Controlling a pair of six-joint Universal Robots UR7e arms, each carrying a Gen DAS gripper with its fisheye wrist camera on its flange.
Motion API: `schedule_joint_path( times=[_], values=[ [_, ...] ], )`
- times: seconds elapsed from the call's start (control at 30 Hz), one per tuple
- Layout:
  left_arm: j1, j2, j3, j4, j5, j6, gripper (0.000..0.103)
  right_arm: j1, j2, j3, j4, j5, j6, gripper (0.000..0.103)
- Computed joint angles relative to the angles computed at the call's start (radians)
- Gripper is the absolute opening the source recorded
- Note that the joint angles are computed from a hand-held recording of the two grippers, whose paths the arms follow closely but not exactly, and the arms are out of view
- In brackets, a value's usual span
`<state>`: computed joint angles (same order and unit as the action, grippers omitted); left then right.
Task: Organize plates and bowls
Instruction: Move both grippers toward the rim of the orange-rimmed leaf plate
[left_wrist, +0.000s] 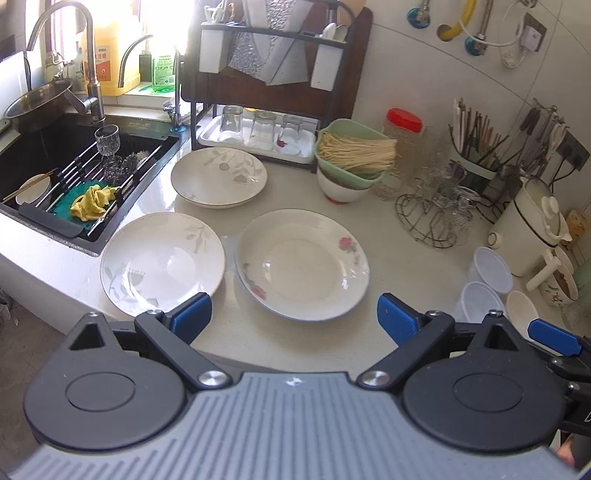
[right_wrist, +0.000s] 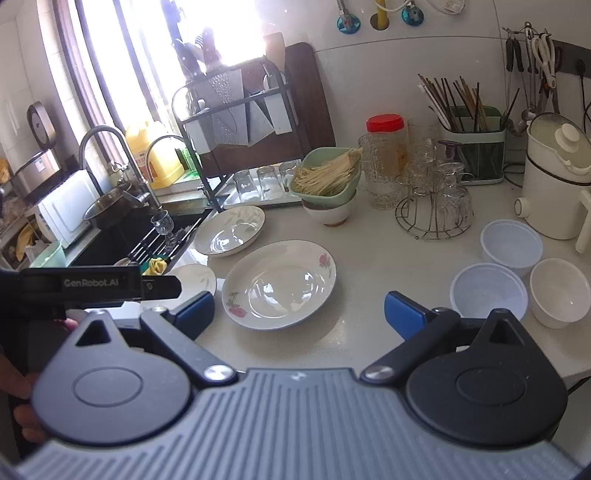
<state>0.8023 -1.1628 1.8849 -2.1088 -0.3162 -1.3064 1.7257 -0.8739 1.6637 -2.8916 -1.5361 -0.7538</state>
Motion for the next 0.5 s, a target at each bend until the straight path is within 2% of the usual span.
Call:
schedule_joint_path(
  times=[0.13, 0.37, 0.5],
  values=[
    [0.06, -0.053, 0.049, -0.189, -0.024, 0.184, 0.098, 0.039, 0.07, -0.053, 0.022, -0.048, 0.052, 0.091],
    [0.185, -0.105, 0.073, -0.442, -0.125, 0.468, 0.098, 0.101, 0.186, -0.16, 0.086, -0.122, 0.095, 0.08],
    [0.241, -0.128, 0.075, -0.498, -0.186, 0.553, 0.098, 0.133, 0.241, -0.221, 0.155, -0.153, 0.138, 0.074]
  ],
)
